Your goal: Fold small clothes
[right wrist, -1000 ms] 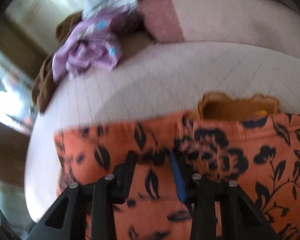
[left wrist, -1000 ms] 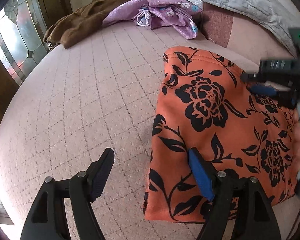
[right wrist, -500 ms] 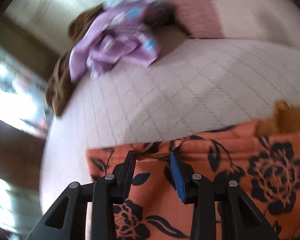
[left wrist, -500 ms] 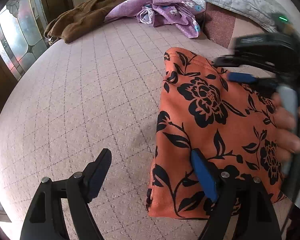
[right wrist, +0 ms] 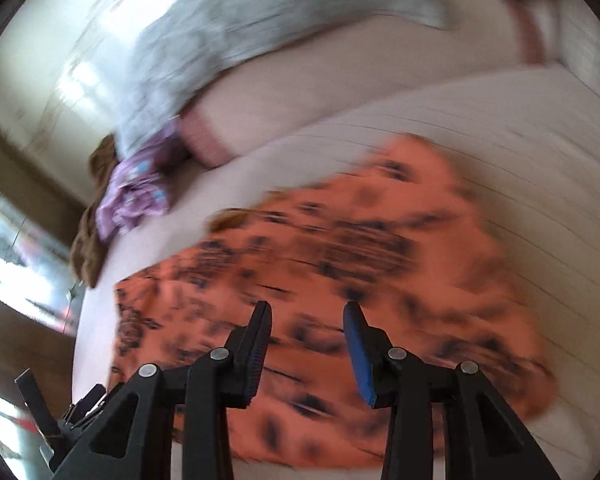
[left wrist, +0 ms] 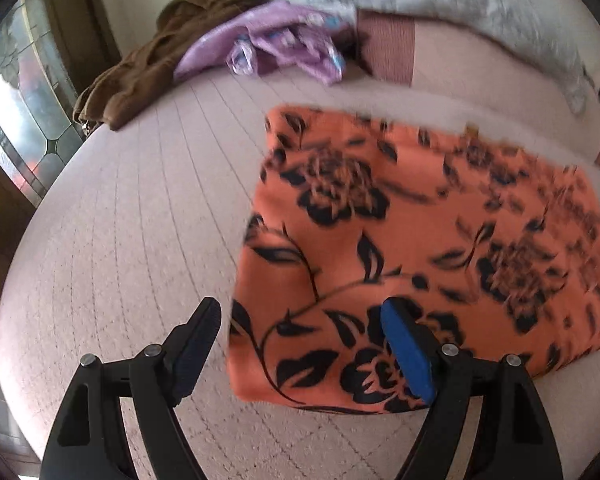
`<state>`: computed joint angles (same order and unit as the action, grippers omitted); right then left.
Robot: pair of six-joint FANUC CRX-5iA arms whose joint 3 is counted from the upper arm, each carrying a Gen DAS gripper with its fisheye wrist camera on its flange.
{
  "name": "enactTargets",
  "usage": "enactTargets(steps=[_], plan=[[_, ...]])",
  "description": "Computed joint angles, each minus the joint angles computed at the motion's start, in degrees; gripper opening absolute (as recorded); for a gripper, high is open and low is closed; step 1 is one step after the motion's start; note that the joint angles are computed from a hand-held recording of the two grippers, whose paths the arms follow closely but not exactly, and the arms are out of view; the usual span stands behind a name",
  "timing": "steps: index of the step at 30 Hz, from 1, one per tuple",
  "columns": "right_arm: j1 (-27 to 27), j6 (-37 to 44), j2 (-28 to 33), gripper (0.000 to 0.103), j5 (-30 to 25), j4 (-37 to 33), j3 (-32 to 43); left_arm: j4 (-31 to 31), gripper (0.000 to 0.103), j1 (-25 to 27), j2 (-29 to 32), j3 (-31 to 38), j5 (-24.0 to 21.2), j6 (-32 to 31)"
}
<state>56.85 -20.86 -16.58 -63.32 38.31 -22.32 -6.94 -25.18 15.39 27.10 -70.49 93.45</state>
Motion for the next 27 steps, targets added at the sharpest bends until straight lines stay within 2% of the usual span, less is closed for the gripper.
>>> enactTargets(steps=[2,4,5,7,8,12,17,22,24,27], plan=[[2.1,-3.5,-2.9,0.042,-3.7,-1.2,-3.3,-0.1,0.09,0.0,0.8,0.2,-1.9,0.7],[3.3,-5.5,-3.9,0.041,-7.4,-5.7,-4.8,0.2,0.101,0.6,1.0,-0.1,-1.9,3.3],[4.7,-8.6,-6.1,0.041,-6.2,-5.4,-8.2,0.5,0.103,0.9,1.1,0.0,-2.3,4.2],[8.4,-12.7,-7.8,0.041,-7.3,0.2,-11.6,5.4,0.103,3.1,1.3,-1.4,-2.1,4.8],[9.2,-11.2,-7.5,0.041,-8.5,-0.1,-11.2,6.4,0.103,3.6,0.9,-2.3,-1.3,5.0],[11.6,-7.7,-5.8,0.041,-11.6,2.0,-11.3,2.2,0.103,1.6,0.4,-1.6,-0.9,4.8],[13.4,-10.8,-7.1,0.045,-11.3,5.1,-13.8,-2.4,0.103,-1.2,0.8,0.6,-1.5,6.1],[14.8,-13.3,-7.1,0.051,-10.1,8.3,-15.9,-4.0,0.103,-3.3,0.8,2.0,-2.5,8.0],[15.2,-12.9,-7.7,0.057,-10.2,7.5,-15.3,-4.2,0.103,-3.8,0.6,2.8,-2.8,8.1],[15.7,-12.2,-7.8,0.059,-11.2,6.0,-13.3,-4.5,0.103,-4.4,-2.0,1.3,-2.0,8.4]])
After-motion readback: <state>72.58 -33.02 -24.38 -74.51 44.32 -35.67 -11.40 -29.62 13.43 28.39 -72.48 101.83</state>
